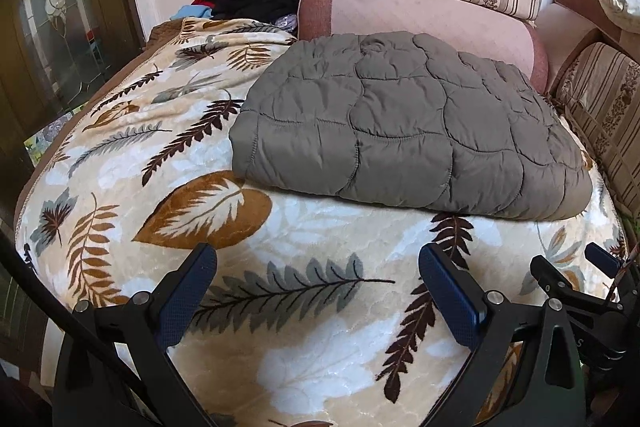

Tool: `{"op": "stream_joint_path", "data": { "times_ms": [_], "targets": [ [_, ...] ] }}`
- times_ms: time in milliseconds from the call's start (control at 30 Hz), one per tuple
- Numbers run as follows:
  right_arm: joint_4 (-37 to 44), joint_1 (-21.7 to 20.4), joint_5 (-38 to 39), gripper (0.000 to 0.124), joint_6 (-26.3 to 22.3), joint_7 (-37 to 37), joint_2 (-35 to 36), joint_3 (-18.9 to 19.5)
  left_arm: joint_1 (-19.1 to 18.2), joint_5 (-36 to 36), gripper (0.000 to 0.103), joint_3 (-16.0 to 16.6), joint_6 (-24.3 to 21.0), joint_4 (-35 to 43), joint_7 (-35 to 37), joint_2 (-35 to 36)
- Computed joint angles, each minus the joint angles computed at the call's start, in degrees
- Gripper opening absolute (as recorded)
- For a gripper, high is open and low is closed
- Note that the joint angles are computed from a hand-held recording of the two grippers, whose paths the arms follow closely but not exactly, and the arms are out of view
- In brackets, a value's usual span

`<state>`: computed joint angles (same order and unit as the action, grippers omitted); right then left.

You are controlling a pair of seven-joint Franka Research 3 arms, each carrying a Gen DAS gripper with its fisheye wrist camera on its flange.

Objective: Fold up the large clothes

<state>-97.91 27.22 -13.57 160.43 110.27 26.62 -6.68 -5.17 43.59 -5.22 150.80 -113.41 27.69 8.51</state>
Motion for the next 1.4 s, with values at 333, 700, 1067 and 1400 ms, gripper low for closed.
{"op": "stream_joint_path", "data": {
  "times_ms": [333,700,1067,1400],
  "targets": [
    [1.1,0.0,0.5,0.094,-0.9,-0.7,1.0,0.2,-0.1,-0.5,0.101,0.2,-0.1,0.5,0.3,0.9],
    [2.0,0.3,0.3,0.094,-1.9,-0.9,1.9,0.0,0.0,-2.5,0.101,0.2,-0.1,0.9,2.0,1.7],
    [2.6,1.0,-1.0,0.094,-2.6,0.5,2.4,-0.8,-0.2,-2.8,0.101,0.5,0.9,0.8,2.3,2.1],
    [2.7,1.4,-3.1,0.094,-3.0,2.8,2.5,-1.7,-0.4,-2.8,0.101,0.5,0.5,1.1,2.7,2.5]
  ]
}}
